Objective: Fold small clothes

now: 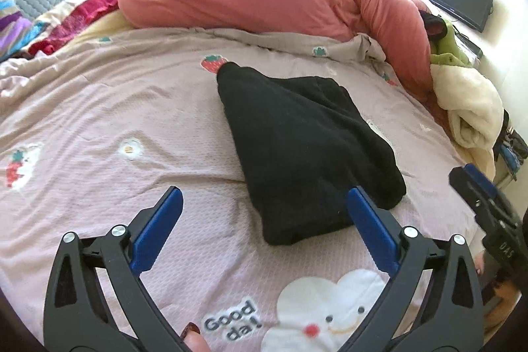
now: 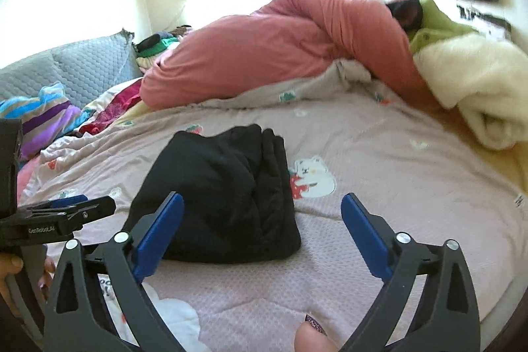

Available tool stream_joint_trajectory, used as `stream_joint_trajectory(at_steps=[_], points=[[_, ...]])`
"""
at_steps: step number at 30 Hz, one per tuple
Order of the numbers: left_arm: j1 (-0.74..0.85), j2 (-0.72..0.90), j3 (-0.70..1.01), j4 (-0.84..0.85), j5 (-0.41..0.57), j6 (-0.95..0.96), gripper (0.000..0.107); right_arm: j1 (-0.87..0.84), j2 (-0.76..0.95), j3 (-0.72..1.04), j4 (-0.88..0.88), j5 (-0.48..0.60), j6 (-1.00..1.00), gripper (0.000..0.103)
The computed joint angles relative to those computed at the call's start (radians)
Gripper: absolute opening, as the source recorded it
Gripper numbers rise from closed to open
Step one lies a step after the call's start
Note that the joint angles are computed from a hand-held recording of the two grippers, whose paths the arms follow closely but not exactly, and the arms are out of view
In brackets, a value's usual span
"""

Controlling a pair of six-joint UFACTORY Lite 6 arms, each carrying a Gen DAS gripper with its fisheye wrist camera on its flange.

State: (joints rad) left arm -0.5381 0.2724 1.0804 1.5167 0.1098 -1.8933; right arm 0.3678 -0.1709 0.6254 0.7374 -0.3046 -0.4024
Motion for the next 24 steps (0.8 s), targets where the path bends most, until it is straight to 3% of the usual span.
stream_joint_trajectory(at_steps=[2, 11, 24], points=[[-0.011, -0.049, -0.054, 0.125, 0.024, -0.119, 0.093, 0.023, -0.042, -0.021, 0.075, -0.010, -0.072, 0.098], [-0.064, -0.249, -0.281, 0.228, 0.103, -0.252, 0.093, 0.142, -0.151, -0.089, 0.408, -0.027, -0.365, 0.098], [-0.091, -0.357, -0.432, 0.259, 0.115, -0.342, 0.093, 0.306, -0.167, -0.168, 0.670, -0.103, -0.482, 0.098]])
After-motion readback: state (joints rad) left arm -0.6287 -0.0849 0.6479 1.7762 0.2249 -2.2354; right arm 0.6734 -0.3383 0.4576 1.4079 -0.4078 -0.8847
